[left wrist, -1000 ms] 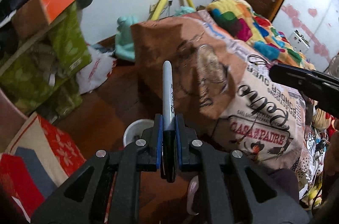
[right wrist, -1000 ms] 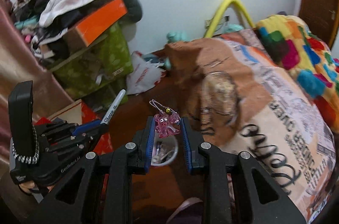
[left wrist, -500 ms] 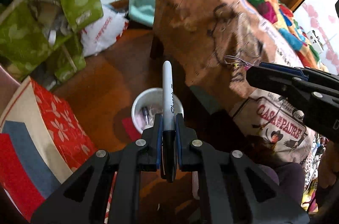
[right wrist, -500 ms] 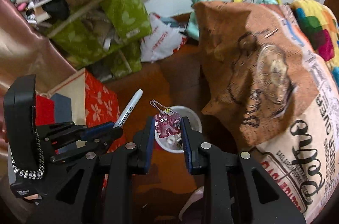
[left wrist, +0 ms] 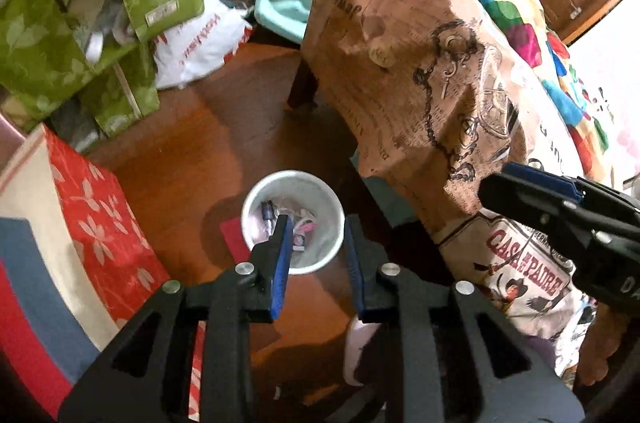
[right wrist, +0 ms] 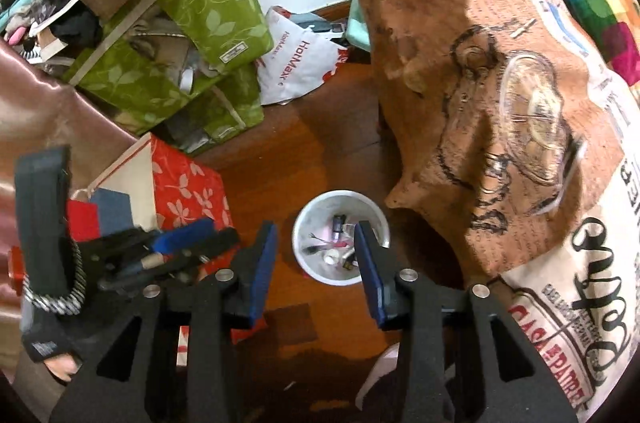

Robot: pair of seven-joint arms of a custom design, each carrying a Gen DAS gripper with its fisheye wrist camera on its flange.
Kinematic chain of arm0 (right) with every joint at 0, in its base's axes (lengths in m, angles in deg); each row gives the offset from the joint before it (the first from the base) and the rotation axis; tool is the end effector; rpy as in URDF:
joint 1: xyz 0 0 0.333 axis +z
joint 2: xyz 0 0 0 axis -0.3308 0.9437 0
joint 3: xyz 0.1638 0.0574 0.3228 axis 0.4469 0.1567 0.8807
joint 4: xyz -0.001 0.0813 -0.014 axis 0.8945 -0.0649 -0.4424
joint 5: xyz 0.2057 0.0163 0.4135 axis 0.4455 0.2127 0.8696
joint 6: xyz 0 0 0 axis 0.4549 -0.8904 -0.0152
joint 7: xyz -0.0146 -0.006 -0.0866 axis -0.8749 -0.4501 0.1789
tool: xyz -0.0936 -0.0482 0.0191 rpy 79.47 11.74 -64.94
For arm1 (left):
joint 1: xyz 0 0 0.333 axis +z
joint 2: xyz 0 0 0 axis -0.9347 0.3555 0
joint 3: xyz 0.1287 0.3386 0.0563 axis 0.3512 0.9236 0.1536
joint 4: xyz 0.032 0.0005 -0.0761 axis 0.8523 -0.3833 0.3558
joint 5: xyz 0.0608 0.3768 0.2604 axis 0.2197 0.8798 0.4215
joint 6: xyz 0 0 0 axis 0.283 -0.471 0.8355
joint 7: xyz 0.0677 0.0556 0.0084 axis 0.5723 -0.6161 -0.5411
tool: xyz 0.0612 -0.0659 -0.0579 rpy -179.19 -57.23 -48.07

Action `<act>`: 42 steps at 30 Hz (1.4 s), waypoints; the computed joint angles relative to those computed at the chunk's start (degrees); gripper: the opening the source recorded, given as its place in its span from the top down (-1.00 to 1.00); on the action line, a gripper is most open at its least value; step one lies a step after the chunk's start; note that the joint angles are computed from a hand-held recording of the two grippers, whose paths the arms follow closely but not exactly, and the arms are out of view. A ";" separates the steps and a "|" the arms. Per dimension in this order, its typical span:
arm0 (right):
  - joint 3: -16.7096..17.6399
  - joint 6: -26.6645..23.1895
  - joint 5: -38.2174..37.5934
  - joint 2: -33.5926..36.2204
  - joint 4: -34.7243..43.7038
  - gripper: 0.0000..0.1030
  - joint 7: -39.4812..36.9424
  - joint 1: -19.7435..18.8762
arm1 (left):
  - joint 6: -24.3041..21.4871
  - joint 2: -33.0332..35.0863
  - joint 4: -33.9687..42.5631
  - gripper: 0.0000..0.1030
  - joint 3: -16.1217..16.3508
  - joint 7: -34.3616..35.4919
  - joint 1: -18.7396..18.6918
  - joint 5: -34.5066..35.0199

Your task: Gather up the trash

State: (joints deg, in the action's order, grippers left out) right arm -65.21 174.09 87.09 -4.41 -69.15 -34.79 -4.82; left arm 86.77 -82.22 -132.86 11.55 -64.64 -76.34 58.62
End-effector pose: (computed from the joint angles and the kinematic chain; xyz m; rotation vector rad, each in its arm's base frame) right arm 0.7384 0.2707 0.5812 -2.5834 0.7067 0.1832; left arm 0.6190 -0.1840 0.5222 -2.6532 1.0939 -0.5532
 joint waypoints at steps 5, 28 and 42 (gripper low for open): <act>-0.30 2.34 3.23 -3.26 -3.20 0.29 -2.72 -2.40 | -5.97 -0.37 3.84 0.54 -1.18 0.00 -1.20 5.92; -8.74 37.43 36.65 -36.83 -34.19 0.29 -19.11 -9.14 | -8.89 -2.17 21.36 0.53 -9.27 -6.60 -12.19 42.07; -10.96 52.59 32.94 -45.62 -44.97 -0.90 -12.86 -7.94 | -11.86 -2.80 19.87 -0.82 -11.95 -11.98 -17.36 51.34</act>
